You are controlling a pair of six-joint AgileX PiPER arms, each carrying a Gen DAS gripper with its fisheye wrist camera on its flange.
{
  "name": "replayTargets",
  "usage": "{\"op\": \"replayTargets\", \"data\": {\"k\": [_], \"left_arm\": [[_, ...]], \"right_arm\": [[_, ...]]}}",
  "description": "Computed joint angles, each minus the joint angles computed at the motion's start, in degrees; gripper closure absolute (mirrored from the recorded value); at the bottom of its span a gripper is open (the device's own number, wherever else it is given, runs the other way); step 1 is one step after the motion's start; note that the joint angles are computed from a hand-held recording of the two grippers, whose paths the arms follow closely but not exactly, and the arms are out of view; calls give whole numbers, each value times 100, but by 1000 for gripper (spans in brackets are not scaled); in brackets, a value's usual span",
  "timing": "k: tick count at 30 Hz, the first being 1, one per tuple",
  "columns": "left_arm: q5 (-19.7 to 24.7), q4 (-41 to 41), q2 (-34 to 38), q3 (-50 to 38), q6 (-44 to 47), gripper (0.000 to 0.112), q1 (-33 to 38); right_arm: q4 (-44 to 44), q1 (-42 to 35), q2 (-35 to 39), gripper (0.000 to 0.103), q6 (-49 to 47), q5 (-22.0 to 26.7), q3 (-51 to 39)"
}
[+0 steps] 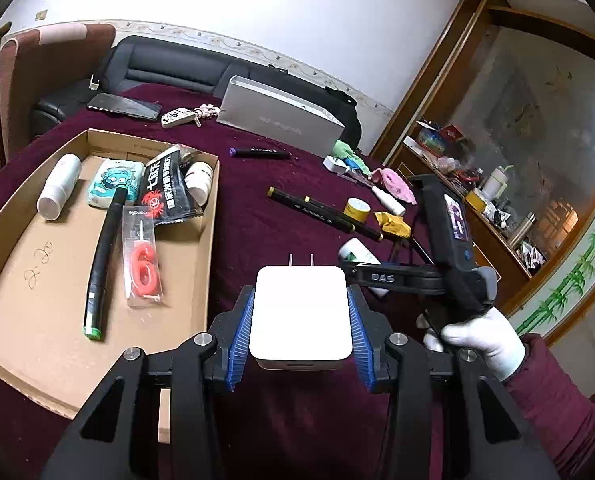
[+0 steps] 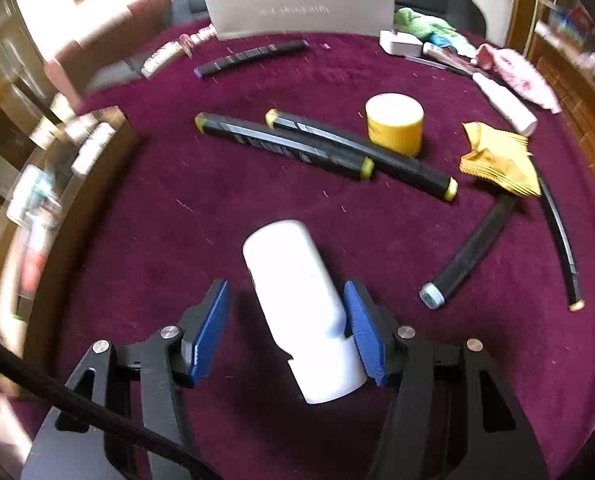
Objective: Organize objects
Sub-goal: 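Lift the charger with the left gripper while the right gripper grasps a white bottle, then place the charger in the box with the left gripper while the right places the bottle there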
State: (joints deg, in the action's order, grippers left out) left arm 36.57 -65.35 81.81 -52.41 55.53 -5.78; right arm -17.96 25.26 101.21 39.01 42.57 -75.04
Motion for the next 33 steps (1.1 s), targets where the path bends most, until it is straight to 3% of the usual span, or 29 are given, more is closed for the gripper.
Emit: {"op": "replayTargets", "data": {"k": [1, 3, 8, 12, 16, 23, 27, 33], "left_arm": [[8, 7, -54, 43, 13, 73, 3], [60, 22, -157, 102, 44, 73, 54], [240, 123, -461, 154, 76, 73, 547], [308, 279, -557, 24, 96, 73, 1202], [282, 937, -342, -294, -194, 73, 1711], [212, 1785, 481, -771, -606, 73, 2170], [168, 2042, 951, -1236, -792, 73, 2099], [180, 3162, 1813, -2304, -1830, 73, 1738]], "right_arm": [[-314, 107, 27, 66, 275, 141, -32], [-269, 104, -52, 72, 296, 96, 45], [711, -144, -508, 72, -134, -363, 437], [2251, -250, -819, 71, -1172, -778, 512], [3332, -60, -719, 71, -1973, -774, 116], [4729, 437, 181, 71, -2861, -555, -982], [4684, 761, 992, 71, -2644, -268, -1991], [4905, 938, 2472, 70, -2209, 400, -4041]]}}
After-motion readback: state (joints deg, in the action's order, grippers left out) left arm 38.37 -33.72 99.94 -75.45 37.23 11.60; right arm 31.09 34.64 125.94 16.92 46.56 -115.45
